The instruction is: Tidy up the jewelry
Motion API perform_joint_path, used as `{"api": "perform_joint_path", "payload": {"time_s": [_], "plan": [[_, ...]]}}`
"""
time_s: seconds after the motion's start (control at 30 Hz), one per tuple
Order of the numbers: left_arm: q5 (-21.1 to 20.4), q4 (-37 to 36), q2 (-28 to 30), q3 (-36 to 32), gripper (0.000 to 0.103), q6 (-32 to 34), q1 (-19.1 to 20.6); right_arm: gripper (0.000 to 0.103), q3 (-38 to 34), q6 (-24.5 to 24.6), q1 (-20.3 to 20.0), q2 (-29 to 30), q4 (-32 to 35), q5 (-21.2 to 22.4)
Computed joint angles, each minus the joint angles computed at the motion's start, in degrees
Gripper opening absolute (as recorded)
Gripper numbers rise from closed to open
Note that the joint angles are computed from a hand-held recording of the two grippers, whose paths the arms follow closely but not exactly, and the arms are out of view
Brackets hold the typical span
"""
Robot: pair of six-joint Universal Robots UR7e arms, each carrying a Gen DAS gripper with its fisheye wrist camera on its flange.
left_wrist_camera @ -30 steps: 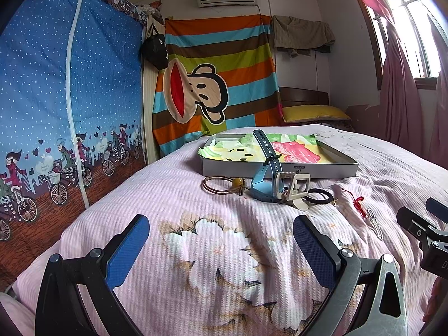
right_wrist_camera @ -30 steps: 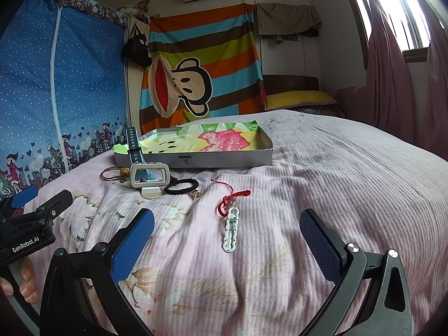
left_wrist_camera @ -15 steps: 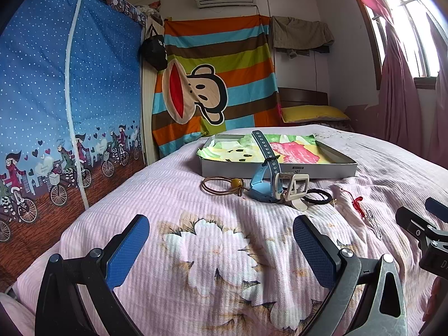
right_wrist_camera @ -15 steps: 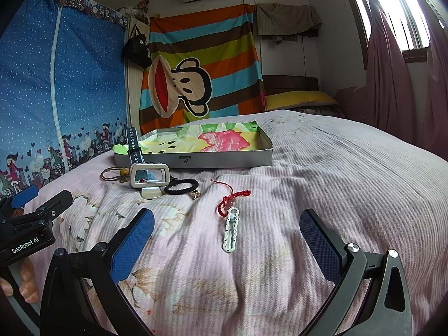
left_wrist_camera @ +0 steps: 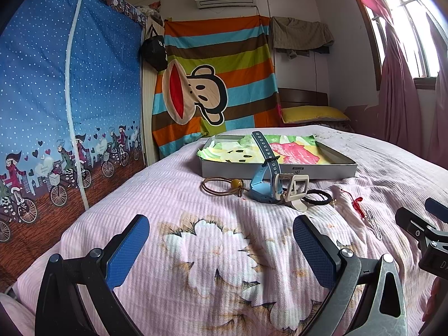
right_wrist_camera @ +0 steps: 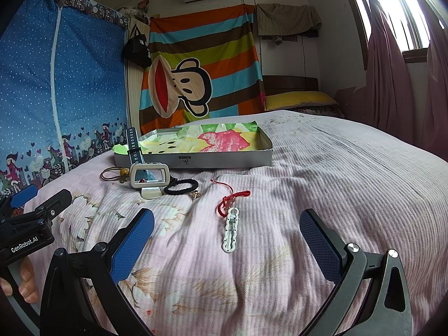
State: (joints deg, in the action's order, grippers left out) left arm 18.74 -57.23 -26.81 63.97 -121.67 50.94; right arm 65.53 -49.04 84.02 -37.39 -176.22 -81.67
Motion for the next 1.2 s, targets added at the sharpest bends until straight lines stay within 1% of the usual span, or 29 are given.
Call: {"api": "perform_joint_path", "payload": {"time_s": [0.3,0.53,0.63,0.67,0.7,0.73,0.77,0.83,0.9,1.0,1.07,1.1,1.13,1.17,1.2], "plan": [[-0.86,-2.27,-0.35,0.12,0.103,2.16,-0.94,0.102,0.23,0.11,0.09,-0.05,-0.52,-0.22],[-0.79,-1.68,-0.24,-0.22,0.103,1.98,-0.97,0.102,-0.22,0.12,0.09,0.2,-0.59,-0.29],[-0.59,0.63,0.03,-1.06,0.103,0.38,-0.75,0.102,-0.36,-0.33,0.13,0.33,-1.15,-0.18],[-0.44,3.44,0.2,-2.16,0.103,-1.28,-0.71,0.102,-0.01,-0.63,0.12,0.25,-1.77,-0.11],[-0.3,4.23,0.4,-2.52,0.103,-1.9,-0.54,0.102,-0.02,-0.9,0.11,0.3,-2.14,-0.1],[-0.23,7.21,0.7,-3.82,0.103,-3.82,-0.39,0.102,-0.19,-0.95,0.1,0.44,-2.36,-0.07],[-0.1,8.67,0.83,-4.22,0.103,-5.02,-0.23,0.102,-0.55,-1.05,0.08,0.55,-2.01,0.05],[0.21,15.22,1.65,-7.09,0.103,-9.87,0.17,0.102,-1.16,-1.2,0.06,0.57,-1.01,0.17],[0.69,23.97,3.11,-11.67,0.103,-16.18,0.73,0.102,-2.13,-1.28,-0.08,0.65,0.54,0.93],[2.59,34.74,5.04,-17.56,0.103,-23.13,1.42,0.102,-4.31,-1.65,-0.11,1.24,2.7,1.55],[3.84,39.73,6.43,-21.41,0.103,-24.95,1.77,0.102,-4.38,-1.97,-0.16,1.22,3.38,2.13],[4.81,43.86,7.76,-24.81,0.103,-26.21,2.04,0.102,-4.74,-1.88,-0.16,1.31,3.86,2.28],[5.77,47.58,9.06,-28.0,0.103,-27.22,2.26,0.101,-5.97,-1.57,-0.15,1.79,5.01,2.29],[6.27,49.01,9.5,-29.09,0.103,-27.55,2.3,0.096,-6.78,-1.35,-0.14,2.12,5.96,2.34],[7.38,51.92,10.79,-31.94,0.103,-28.0,2.56,0.09,-7.45,-1.28,-0.11,2.37,6.84,2.14]]}}
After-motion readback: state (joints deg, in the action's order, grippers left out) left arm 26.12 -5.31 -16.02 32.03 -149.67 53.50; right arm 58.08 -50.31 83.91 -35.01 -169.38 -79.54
